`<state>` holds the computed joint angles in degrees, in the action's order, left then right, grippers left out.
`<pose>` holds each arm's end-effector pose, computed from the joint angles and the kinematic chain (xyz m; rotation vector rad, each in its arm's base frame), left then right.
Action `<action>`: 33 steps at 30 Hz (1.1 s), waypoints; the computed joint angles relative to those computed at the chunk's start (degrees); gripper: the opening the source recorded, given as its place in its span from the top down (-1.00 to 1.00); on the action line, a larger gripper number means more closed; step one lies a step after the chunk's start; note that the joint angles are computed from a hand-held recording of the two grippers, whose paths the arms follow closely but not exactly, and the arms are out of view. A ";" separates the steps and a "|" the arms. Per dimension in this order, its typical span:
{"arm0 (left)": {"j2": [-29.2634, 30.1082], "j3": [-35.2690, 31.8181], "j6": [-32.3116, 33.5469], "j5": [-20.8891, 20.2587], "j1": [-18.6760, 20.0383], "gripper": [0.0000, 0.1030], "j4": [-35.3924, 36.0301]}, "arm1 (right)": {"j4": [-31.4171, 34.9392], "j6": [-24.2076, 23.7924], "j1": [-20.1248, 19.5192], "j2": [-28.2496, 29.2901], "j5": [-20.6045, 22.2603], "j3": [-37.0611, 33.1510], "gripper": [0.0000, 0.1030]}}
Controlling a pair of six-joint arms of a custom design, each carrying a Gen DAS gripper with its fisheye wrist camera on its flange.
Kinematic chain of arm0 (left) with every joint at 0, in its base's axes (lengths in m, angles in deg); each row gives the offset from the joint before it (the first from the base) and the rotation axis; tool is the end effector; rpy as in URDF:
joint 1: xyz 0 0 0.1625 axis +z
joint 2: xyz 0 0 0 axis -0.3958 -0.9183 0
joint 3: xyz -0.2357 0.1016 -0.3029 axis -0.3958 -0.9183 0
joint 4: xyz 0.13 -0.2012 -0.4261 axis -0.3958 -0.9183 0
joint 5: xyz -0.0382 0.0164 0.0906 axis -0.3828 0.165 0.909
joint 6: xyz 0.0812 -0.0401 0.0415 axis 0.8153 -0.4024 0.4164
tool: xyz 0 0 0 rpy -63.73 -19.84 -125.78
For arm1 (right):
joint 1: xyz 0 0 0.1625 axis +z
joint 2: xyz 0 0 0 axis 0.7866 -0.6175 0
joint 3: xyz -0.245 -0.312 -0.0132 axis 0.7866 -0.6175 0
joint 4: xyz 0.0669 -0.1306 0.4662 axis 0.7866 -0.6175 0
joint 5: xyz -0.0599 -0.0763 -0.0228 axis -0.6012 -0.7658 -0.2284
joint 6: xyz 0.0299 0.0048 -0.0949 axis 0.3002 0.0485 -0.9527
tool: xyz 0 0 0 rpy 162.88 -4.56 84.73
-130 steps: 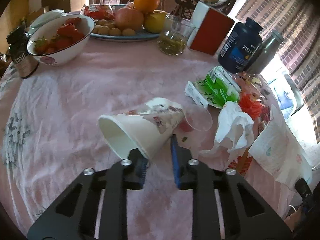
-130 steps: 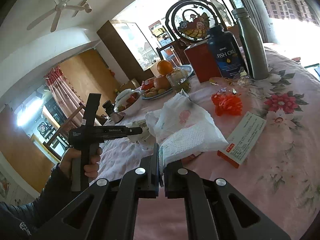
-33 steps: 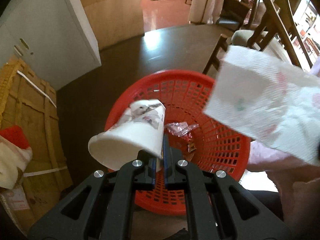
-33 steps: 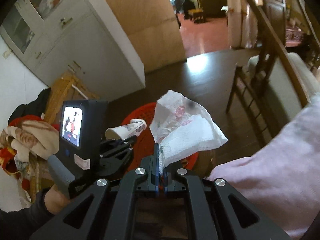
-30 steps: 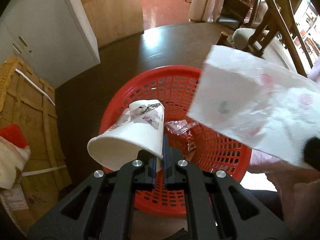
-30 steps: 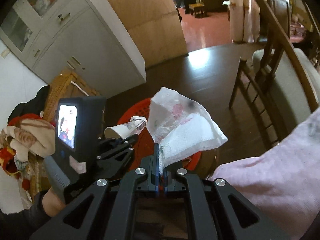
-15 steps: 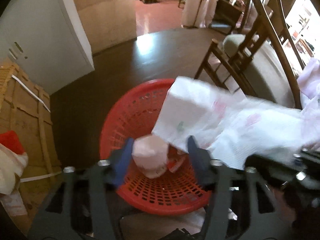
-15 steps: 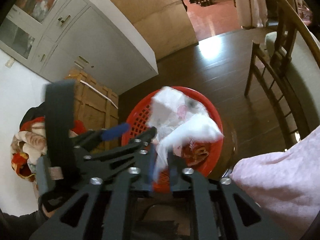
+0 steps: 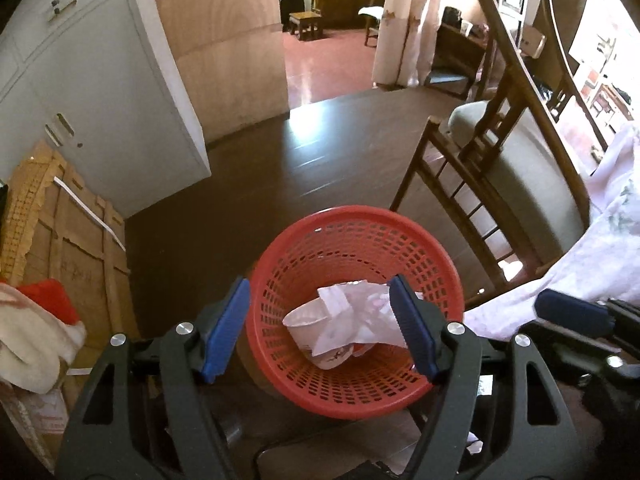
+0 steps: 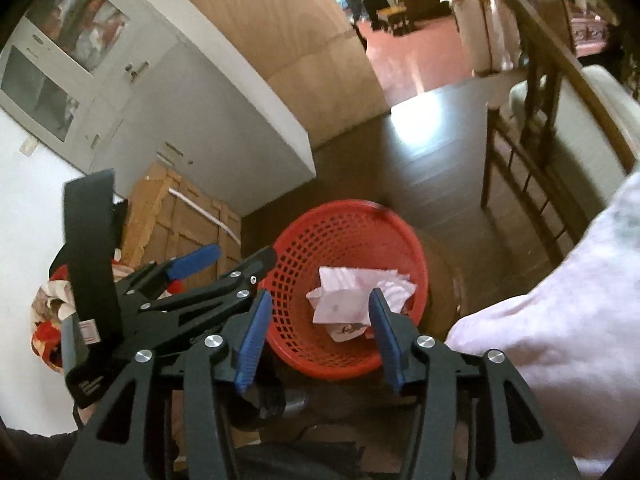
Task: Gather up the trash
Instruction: 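Swing both open tools back toward the table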
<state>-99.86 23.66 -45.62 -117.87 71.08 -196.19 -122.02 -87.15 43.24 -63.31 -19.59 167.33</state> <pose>-0.3042 -0.6611 0.0877 -0.2576 2.1402 -0.7693 0.1848 -0.7214 0.2484 0.9117 -2.8488 0.0778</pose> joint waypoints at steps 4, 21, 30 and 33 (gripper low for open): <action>-0.41 -0.10 0.38 1.62 -1.60 -0.36 -0.03 | -2.94 -1.66 0.04 -3.85 2.60 1.74 -0.01; 12.17 -12.25 24.47 4.74 -11.24 -0.50 -14.45 | -23.34 -3.87 -8.43 -28.35 4.83 11.77 -0.63; 31.46 -34.00 48.51 -4.07 -14.43 -0.55 -26.89 | -30.73 4.05 -21.61 -37.97 2.93 12.45 -0.65; 37.78 -42.97 52.24 -7.48 -14.94 -0.58 -26.19 | -32.68 5.87 -25.96 -39.91 2.05 12.38 -0.65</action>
